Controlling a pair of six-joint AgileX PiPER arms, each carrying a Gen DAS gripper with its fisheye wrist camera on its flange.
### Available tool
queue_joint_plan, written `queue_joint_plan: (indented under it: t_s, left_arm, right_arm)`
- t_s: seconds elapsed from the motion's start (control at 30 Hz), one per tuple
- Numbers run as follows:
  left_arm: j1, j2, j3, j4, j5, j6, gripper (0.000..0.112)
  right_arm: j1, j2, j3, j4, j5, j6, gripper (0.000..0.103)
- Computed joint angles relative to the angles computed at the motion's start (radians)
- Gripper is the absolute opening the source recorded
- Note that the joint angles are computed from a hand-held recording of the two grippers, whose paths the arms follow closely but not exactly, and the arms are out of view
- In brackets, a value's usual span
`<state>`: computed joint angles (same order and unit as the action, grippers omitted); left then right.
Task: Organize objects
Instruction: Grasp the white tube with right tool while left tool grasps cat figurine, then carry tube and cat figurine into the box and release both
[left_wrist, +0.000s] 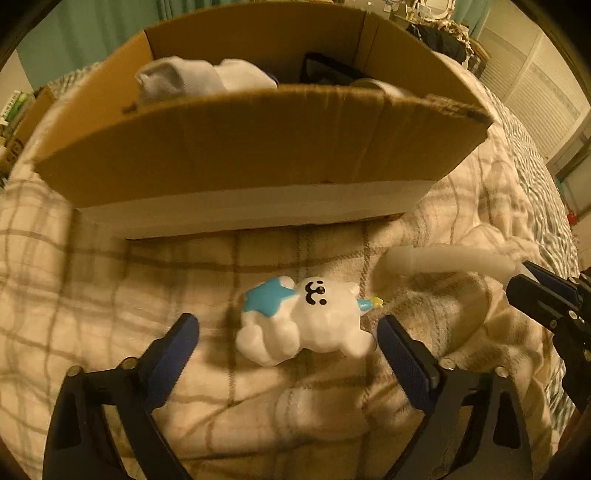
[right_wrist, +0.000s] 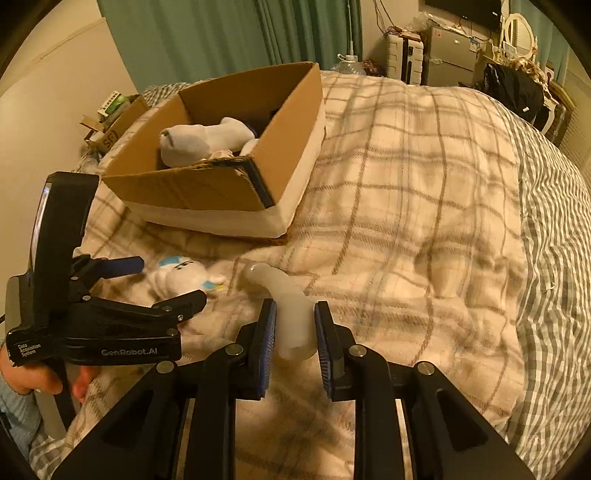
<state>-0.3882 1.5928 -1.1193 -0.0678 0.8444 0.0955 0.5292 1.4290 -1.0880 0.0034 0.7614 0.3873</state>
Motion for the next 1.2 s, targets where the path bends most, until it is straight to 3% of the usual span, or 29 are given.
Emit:
queue_joint_plan:
  t_s: [0.1,0.43,0.93,1.2]
  left_arm:
    - [0.017,0.017,-0.009,-0.057,0.019,0.059,0.071]
    - [0.039,-0.104,0.006,-0.068,0.038,0.054,0.071]
    - [0.153,-0.404,-0.052,-0.038,0.187,0.030,0.070]
    - [0.209,-0.475,-0.129,-0.062,0.256,0.051,0.070]
  right_arm:
    - [-0.006,0.006,0.000,0.004,-0.001,-0.003,0.020]
    - [0.064,-0.019,-0.055,-0.076,0.064,0.079,0.020]
    - [0.369,-0.074,-0.289,-0.364,0.306,0.328,0.020]
    - [0.519,-0.060,-0.437,-0.497,0.445,0.395,0.020]
